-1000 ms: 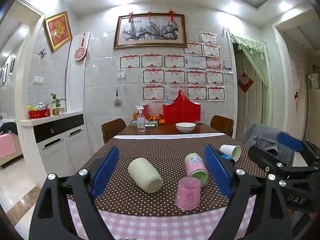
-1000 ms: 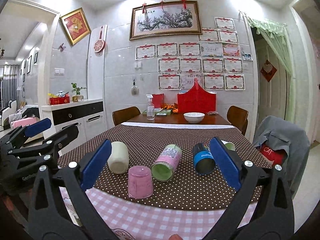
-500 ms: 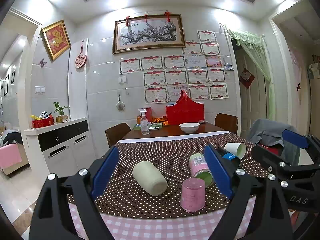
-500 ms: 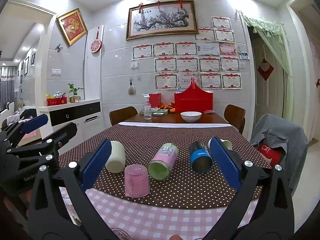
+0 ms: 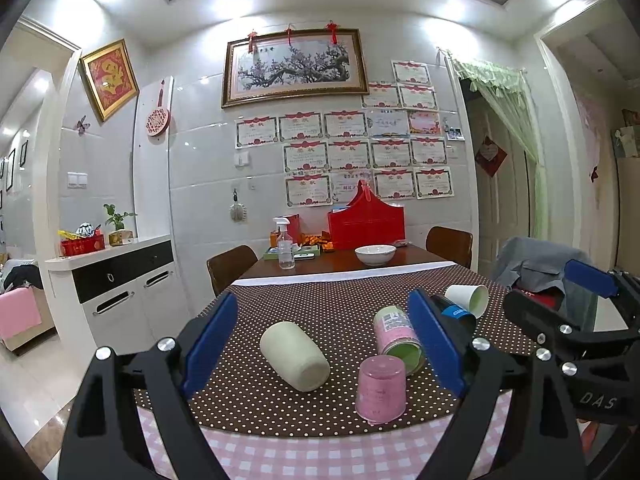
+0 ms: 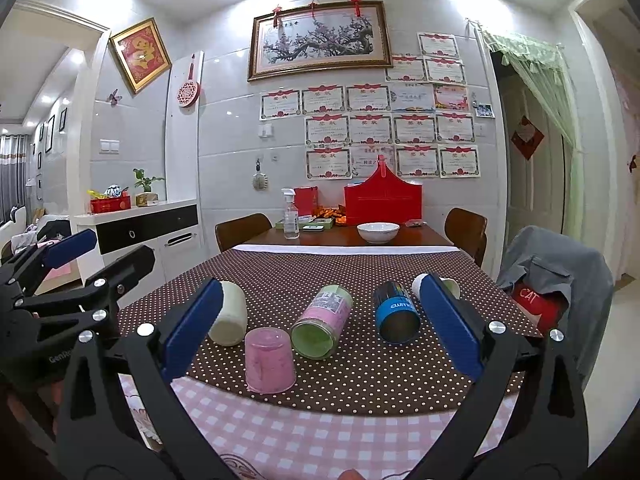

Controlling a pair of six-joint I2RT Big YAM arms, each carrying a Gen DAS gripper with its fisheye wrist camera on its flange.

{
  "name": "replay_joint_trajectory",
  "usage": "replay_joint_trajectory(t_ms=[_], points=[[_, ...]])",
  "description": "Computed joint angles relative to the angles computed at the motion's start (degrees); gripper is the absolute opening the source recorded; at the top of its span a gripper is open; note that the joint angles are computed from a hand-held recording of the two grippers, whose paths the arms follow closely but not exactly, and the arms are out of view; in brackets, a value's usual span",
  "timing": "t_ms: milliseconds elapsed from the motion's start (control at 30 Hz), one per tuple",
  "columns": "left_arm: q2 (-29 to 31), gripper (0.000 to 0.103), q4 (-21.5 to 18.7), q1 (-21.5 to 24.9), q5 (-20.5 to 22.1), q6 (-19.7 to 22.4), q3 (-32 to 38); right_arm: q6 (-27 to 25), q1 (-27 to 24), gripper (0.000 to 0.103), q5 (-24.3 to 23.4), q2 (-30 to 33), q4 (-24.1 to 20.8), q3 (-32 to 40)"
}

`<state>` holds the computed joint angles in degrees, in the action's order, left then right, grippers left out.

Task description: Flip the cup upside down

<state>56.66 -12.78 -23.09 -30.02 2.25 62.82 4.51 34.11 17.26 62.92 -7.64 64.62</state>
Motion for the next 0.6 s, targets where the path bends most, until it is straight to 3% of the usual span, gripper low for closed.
replay_joint_trajectory(t_ms=[600], points=[[-0.17, 0.086, 1.07, 0.2, -0.1, 0.05, -0.45, 0.11, 0.02, 0.097, -0.23, -0.55, -0.24, -0.62]])
